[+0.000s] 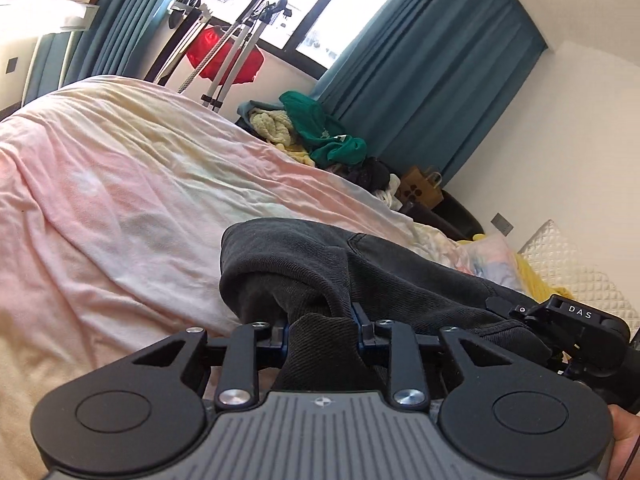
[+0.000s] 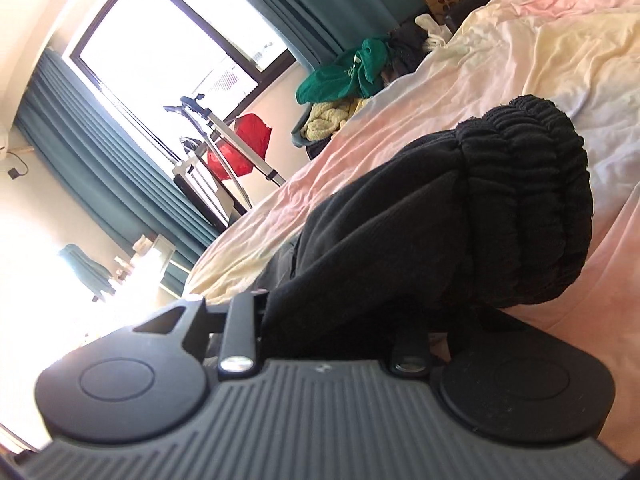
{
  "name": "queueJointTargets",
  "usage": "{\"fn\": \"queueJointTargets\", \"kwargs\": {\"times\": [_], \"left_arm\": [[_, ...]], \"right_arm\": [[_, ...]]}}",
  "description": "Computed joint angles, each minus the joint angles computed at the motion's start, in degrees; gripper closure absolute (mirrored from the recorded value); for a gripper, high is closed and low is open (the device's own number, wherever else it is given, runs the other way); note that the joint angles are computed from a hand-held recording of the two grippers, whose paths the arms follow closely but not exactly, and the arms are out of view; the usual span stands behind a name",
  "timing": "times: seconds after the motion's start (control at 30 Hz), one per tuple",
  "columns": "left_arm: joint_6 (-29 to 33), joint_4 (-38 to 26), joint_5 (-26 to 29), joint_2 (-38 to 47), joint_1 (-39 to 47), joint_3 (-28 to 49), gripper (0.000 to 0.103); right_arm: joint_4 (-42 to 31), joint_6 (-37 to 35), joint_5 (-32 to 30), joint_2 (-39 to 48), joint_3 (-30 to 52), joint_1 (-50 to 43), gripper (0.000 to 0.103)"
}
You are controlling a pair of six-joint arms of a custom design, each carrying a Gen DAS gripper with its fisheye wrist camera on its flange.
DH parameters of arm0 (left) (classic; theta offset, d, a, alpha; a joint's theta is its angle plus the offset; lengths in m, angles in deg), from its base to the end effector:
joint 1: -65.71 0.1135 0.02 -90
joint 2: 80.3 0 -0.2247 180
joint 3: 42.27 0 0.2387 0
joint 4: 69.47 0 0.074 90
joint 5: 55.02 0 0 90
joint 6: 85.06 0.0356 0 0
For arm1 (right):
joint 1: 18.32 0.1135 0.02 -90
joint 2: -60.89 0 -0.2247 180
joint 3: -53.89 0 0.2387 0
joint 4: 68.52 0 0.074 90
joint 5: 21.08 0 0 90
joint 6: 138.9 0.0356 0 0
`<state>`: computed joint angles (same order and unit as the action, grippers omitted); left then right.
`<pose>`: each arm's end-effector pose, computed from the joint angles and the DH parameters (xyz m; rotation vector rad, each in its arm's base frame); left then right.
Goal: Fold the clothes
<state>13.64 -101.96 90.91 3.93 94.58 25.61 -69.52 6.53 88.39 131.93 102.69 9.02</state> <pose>0.2667 0.1134 0.1991 0.0436 2.0982 -0.7857 0.2424 0.1120 0.1932 0.7012 1.8761 0.6107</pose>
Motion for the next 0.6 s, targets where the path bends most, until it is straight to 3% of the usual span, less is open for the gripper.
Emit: {"fn": "queueJointTargets", "kwargs": {"times": [0.07,0.17,0.23,0.3,0.37,0.43,0.6], "left_arm": [[-4.70,1.10,-2.18,-5.32,-5.05,-1.74,0.074],[-15.51,7.61,-8.04,-10.32,-16.24,-3.84,0.074],[-23.47,13.78,-13.37,-9.50,-25.51,-3.26,0.074],[-28.89,19.76,-20.43,-3.46,-35.46,0.72,0.074],[-32.08,23.30,-26.76,5.53,-44.05,8.34,0.074],[-34.22,22.86,-30.58,16.48,-50.27,19.91,0.074],[-37.69,18.43,-35.30,47.53,-59.22,55.20,0.074]], "right_arm": [[-4.42,-0.07,-1.35,-8.94,-3.15,-2.92,0.066],[-12.84,-1.14,-6.60,-21.53,-5.73,-10.65,0.066],[-16.59,-3.19,-15.10,-25.03,-4.72,-21.58,0.066],[-18.26,-5.88,-24.36,-25.12,-3.00,-33.36,0.066],[-18.26,-9.43,-32.85,-20.60,0.59,-44.51,0.066],[-17.76,-13.72,-38.77,-11.87,6.71,-53.86,0.066],[-11.35,-19.28,-41.55,11.56,22.13,-64.50,0.066]]}}
